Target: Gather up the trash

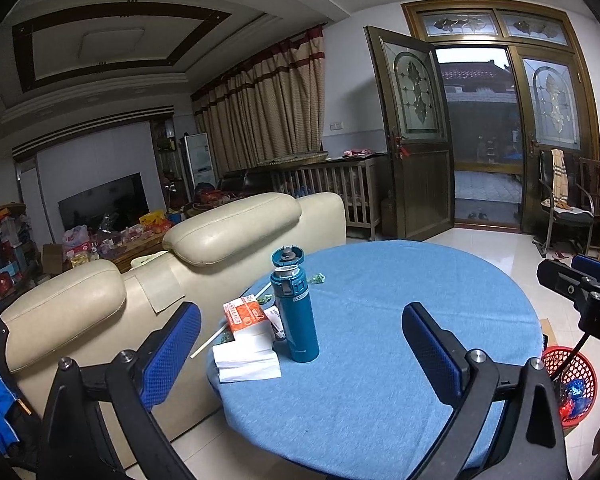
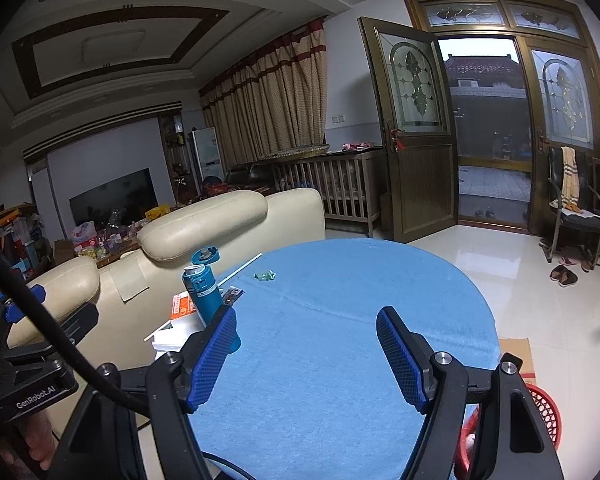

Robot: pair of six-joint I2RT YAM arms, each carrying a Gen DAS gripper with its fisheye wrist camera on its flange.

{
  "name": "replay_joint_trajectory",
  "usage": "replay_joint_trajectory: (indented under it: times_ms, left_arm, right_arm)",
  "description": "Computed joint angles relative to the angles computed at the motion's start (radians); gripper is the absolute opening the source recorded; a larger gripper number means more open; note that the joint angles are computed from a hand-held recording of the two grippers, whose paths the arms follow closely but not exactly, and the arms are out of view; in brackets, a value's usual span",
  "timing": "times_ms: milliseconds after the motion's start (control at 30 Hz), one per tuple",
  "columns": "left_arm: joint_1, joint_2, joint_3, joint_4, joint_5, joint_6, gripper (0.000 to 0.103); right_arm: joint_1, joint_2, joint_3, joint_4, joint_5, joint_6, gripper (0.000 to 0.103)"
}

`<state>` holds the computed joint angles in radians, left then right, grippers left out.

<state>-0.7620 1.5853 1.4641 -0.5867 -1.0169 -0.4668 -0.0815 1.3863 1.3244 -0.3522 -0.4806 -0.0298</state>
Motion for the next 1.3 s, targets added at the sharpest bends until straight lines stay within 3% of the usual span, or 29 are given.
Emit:
replay_joint_trajectory:
  times_ms: [1300]
  left_arm:
    - [0.004,-0.044,-0.055,-0.019,0.005,-0.043,0.101]
  right_arm:
    - [-0.013,-0.032,-0.027,-0.006,0.011,-0.014,0.076]
